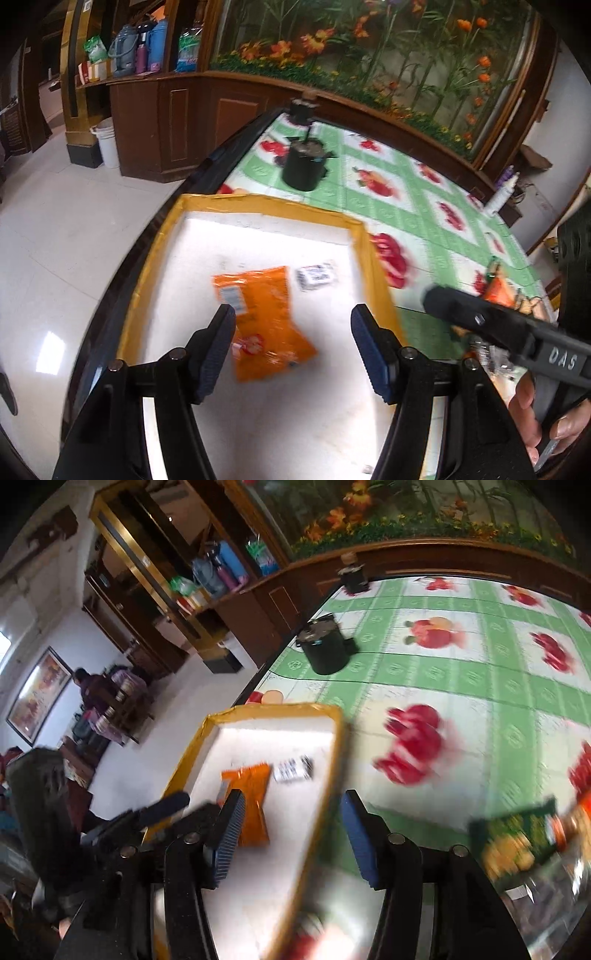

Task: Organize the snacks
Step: 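Grasp the silver foil bag with the left tool while the right tool grasps a clear wrapped snack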

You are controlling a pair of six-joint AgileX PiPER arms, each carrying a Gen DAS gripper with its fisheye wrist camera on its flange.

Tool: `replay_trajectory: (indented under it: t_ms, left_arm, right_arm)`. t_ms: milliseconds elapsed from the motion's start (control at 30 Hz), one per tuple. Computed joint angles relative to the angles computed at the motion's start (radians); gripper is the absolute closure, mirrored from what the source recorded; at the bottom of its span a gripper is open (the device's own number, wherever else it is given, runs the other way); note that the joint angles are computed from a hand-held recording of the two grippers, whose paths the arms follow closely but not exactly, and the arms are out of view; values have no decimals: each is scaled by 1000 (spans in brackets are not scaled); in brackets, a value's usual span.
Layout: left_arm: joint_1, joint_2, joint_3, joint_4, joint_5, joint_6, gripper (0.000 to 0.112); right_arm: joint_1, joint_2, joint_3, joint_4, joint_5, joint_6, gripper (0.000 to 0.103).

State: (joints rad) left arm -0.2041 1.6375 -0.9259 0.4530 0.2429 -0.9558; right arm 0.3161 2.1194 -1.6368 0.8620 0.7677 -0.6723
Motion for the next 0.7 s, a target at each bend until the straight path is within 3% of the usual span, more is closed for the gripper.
replay_trajectory:
  t_ms: [200, 367, 533, 700]
  left_arm:
    - [-156, 19, -63, 87, 49, -101, 48]
    - [-291, 116, -206, 96, 136, -79, 42]
    - [-423, 284, -451, 121, 269, -5, 22]
    - [-511, 525, -802, 85, 486, 181, 19]
  right_arm:
    - [-217, -184, 318, 260, -25, -403, 44]
    - [-405, -215, 421, 411, -41, -597, 40]
    - [-582, -91, 352, 445, 73, -547, 40]
    - [-643, -44, 270, 396, 147, -428, 40]
